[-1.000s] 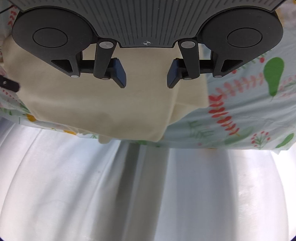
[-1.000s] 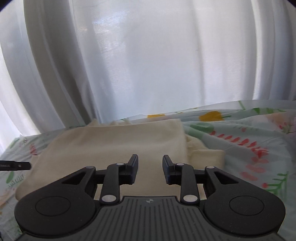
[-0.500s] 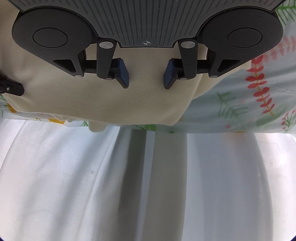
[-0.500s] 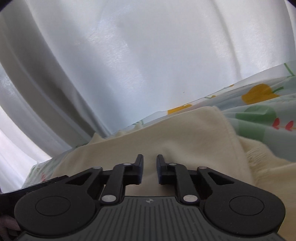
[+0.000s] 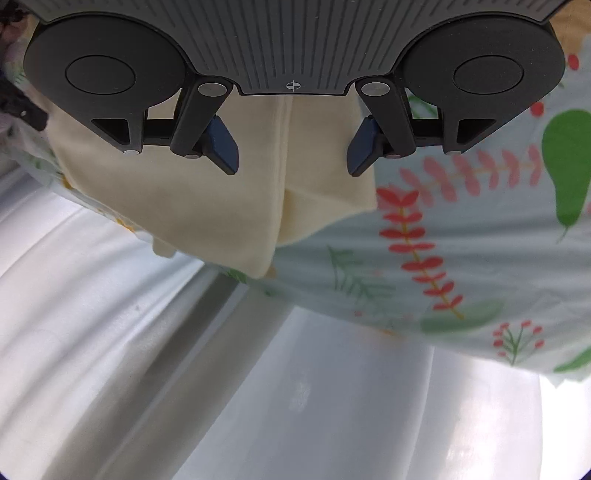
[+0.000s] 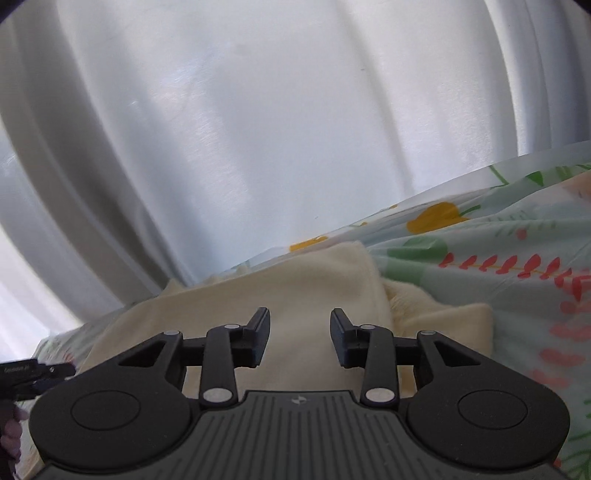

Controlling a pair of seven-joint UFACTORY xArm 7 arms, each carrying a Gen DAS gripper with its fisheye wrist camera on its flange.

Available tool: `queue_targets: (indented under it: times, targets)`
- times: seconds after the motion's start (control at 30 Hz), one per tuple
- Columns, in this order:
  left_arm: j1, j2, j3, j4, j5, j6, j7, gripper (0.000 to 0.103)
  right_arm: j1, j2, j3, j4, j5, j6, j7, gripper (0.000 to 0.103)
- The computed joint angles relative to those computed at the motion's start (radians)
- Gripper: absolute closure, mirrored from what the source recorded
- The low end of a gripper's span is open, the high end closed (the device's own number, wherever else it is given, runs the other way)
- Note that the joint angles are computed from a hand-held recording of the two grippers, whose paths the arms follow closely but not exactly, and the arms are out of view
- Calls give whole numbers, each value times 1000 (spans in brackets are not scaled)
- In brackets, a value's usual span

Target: Fold small clothes

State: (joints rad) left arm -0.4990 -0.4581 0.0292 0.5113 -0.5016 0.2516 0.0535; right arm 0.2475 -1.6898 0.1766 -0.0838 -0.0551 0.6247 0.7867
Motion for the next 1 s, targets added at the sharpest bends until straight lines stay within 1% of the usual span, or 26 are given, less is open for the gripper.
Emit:
queue_targets:
  times: [0.03, 0.07, 0.1, 0.17, 0.2, 0.27, 0.3, 0.33, 0.37, 0.4, 0.43, 0.47, 0.5, 0.53, 0.6, 0.63, 0.77, 0.9, 1.0]
  targets:
    - [-12, -35, 31, -17, -17, 41, 19, 32, 61, -55, 23, 10, 6, 74, 6, 63]
    - [-10, -58, 44, -29, -25, 75, 26, 32, 126, -88, 57, 29, 15, 140, 18, 62]
    - [-22, -88, 67, -46, -48, 107, 47, 33, 173, -88, 89, 46, 25, 172, 34, 61]
    - [-67, -113, 123, -66, -133, 139, 107, 35, 251, -66, 144, 73, 48, 200, 73, 61]
    - [-72, -121, 126, -76, -168, 139, 116, 37, 281, -46, 175, 85, 58, 209, 99, 61]
    - [-75, -120, 117, -81, -215, 120, 130, 37, 316, 13, 220, 102, 69, 205, 150, 61]
    - [-66, -116, 105, -78, -222, 124, 123, 41, 315, 46, 239, 114, 64, 208, 177, 61]
    - [-53, -109, 92, -71, -224, 135, 106, 48, 303, 86, 248, 124, 57, 207, 200, 61]
    - [-58, -111, 100, -66, -239, 150, 122, 51, 293, 126, 257, 145, 50, 223, 225, 62]
    - [-58, -110, 97, -64, -250, 155, 132, 54, 285, 152, 268, 156, 43, 235, 251, 67]
    - [-36, -105, 78, -58, -234, 171, 119, 59, 283, 167, 280, 162, 33, 244, 276, 78]
    - [-12, -97, 57, -52, -212, 186, 102, 63, 280, 184, 289, 169, 19, 252, 293, 83]
    - [-2, -92, 46, -51, -206, 187, 98, 71, 277, 201, 297, 173, 4, 260, 306, 87]
    - [-5, -86, 52, -51, -219, 183, 111, 75, 282, 203, 302, 180, -9, 290, 320, 90]
    - [-13, -87, 72, -49, -259, 196, 133, 84, 291, 199, 293, 181, -21, 316, 347, 93]
    - [-17, -91, 81, -49, -282, 200, 149, 86, 302, 176, 288, 174, -24, 324, 362, 93]
    - [-4, -128, 53, -50, -298, 196, 163, 87, 327, 128, 290, 180, -51, 381, 379, 93]
    - [-50, -171, 32, -25, -326, 176, 184, 87, 325, 96, 300, 191, -73, 426, 385, 93]
    - [-116, -168, -4, 10, -342, 137, 196, 87, 312, 80, 312, 201, -86, 456, 394, 93]
